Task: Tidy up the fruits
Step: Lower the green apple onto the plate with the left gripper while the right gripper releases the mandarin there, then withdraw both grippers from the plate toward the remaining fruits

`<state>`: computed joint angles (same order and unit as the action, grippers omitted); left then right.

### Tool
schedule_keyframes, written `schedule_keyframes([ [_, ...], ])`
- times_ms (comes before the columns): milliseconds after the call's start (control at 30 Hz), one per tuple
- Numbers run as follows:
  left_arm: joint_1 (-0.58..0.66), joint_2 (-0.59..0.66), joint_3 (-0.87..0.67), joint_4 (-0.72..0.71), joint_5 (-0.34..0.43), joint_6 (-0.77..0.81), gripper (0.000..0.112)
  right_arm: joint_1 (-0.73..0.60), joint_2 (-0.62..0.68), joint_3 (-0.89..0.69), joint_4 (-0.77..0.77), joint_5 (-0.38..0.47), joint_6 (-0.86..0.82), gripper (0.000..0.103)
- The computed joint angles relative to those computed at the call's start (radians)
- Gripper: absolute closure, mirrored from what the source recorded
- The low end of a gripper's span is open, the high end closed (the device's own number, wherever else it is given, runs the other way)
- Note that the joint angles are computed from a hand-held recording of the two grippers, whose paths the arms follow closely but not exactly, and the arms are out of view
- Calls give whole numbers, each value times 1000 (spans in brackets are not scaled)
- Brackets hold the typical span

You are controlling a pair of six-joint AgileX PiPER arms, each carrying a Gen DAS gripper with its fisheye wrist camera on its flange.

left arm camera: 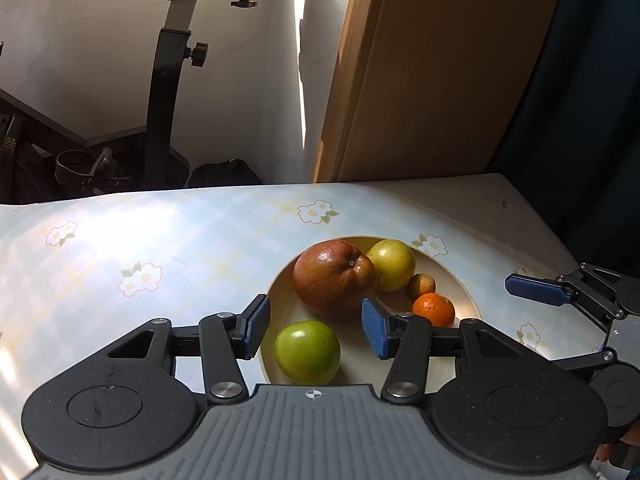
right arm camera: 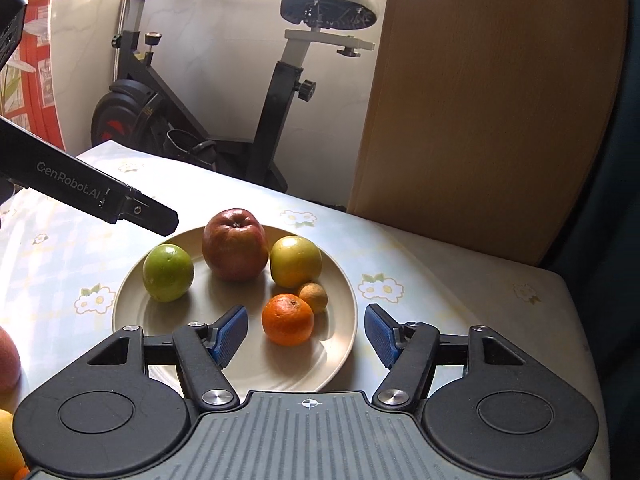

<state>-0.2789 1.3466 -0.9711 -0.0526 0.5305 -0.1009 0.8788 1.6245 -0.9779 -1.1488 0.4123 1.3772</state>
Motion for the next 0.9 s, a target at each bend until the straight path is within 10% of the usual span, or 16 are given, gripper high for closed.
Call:
schedule_keyframes([
  [900,279,-359,134,-108,149,208,59,206,-110,6,47,145,162,45],
])
